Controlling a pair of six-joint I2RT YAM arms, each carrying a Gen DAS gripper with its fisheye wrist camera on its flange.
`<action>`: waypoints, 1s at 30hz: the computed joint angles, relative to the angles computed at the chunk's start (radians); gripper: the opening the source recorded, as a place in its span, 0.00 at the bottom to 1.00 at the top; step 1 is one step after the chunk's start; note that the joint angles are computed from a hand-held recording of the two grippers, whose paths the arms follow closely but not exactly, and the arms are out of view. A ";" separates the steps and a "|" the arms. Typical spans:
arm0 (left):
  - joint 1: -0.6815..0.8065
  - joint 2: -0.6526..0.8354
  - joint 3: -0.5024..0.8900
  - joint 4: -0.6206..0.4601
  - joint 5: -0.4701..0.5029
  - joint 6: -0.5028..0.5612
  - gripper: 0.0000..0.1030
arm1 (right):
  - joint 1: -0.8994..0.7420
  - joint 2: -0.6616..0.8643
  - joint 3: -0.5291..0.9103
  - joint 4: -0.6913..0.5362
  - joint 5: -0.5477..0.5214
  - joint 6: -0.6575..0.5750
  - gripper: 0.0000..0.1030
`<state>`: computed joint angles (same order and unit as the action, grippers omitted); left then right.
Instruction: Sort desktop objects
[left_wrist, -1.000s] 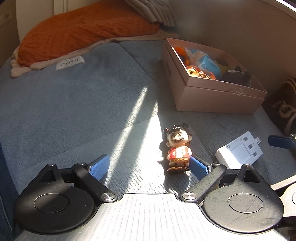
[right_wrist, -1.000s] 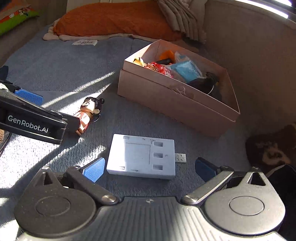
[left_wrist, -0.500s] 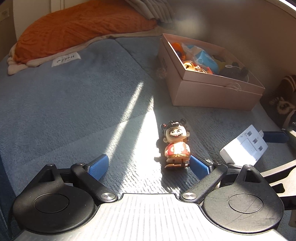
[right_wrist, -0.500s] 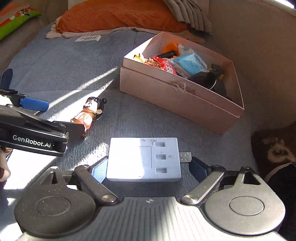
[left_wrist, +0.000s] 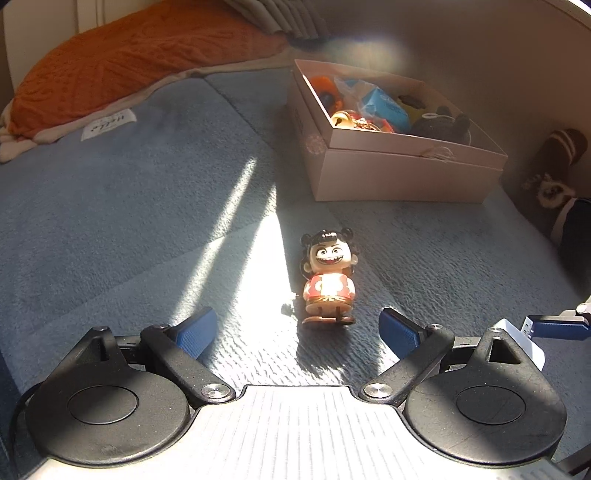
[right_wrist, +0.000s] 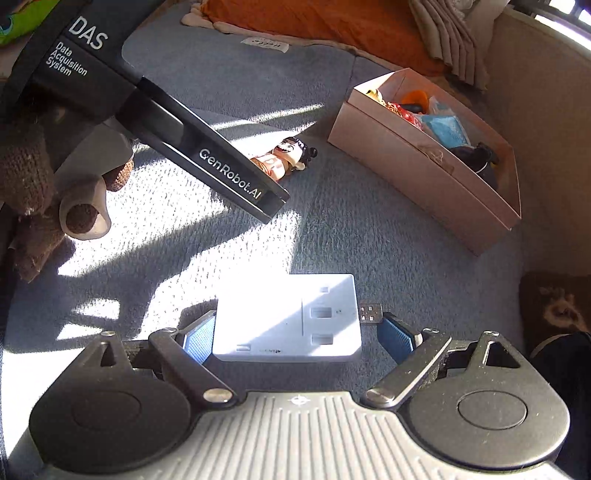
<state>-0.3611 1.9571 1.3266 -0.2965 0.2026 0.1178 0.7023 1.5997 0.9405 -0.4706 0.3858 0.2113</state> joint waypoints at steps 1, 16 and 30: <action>-0.003 0.002 0.003 -0.004 0.001 0.001 0.95 | 0.000 0.005 0.000 -0.002 0.001 0.002 0.88; -0.045 0.073 0.088 -0.012 -0.036 -0.031 0.77 | 0.010 0.029 -0.002 0.021 0.011 0.002 0.88; -0.038 -0.041 -0.012 0.015 -0.028 0.014 0.44 | -0.026 -0.018 0.046 -0.072 -0.023 0.041 0.88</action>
